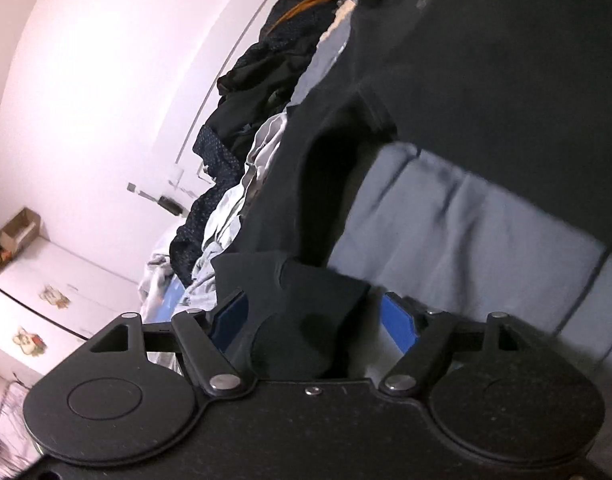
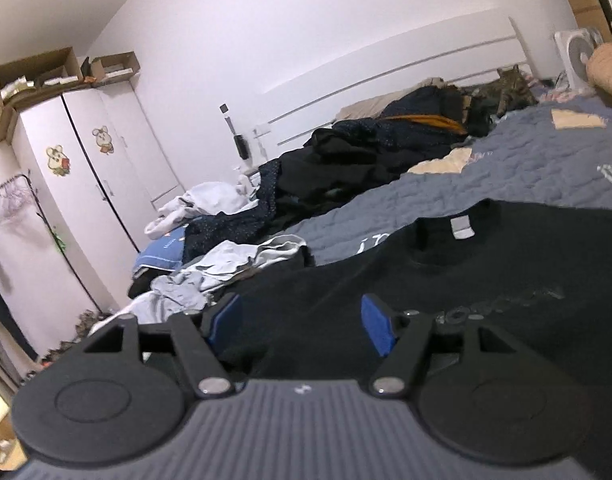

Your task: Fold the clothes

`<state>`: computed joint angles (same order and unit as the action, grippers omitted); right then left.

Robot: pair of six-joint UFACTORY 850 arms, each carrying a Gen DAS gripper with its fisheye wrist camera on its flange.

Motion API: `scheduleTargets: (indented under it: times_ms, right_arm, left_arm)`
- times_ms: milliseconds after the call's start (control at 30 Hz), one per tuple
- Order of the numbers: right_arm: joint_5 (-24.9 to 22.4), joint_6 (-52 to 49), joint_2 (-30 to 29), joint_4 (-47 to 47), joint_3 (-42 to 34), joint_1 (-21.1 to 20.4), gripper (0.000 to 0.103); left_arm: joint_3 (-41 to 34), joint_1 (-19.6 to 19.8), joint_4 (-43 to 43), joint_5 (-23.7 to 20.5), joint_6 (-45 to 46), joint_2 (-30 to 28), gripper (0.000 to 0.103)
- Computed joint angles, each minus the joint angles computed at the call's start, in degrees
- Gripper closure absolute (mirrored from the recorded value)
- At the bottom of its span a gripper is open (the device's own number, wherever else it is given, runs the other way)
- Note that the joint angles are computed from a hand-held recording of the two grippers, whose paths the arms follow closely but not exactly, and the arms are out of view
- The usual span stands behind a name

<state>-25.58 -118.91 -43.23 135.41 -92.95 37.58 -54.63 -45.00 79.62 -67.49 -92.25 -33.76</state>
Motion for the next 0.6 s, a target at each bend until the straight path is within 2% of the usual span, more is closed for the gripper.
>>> scheduleTargets:
  times_ms: [33, 67, 100, 167, 300, 467, 500, 600]
  right_arm:
    - [0.54, -1.12, -0.17, 0.43, -0.26, 0.27, 0.036]
    - [0.94, -1.44, -0.42, 0.16, -0.67, 0.54, 0.036]
    - [1.02, -1.18, -0.64, -0.35, -0.99, 0.7, 0.036]
    - [0.54, -0.17, -0.77, -1.43, -1.15, 0.84, 0.036]
    - [-0.87, 3.32, -0.84, -3.96, -1.24, 0.7, 0.036]
    - [-1.63, 7.53, -1.05, -5.76, -1.33, 0.19, 0.035]
    - [-1.54, 7.99, -1.14, -5.8, -1.42, 0.13, 0.035]
    - [-1.14, 7.57, -1.31, -5.09, -1.54, 0.09, 0.035]
  left_arm:
    - [0.13, 0.57, -0.25, 0.94, -0.64, 0.35, 0.053]
    - [0.25, 1.15, -0.5, 1.89, -1.27, 0.71, 0.08]
    - [0.52, 1.75, -1.25, 2.93, -2.66, 1.6, 0.092]
    - [2.45, 2.86, -0.59, 4.59, -9.63, 5.16, 0.095]
    - [8.58, 5.51, 1.78, 4.59, -28.01, 15.23, 0.098]
    - [16.77, 12.6, -0.11, 2.4, -48.53, 28.49, 0.099]
    - [17.49, 14.41, -1.31, 1.83, -50.73, 29.92, 0.099]
    - [18.49, 21.48, -6.25, 2.92, -49.33, 31.73, 0.095]
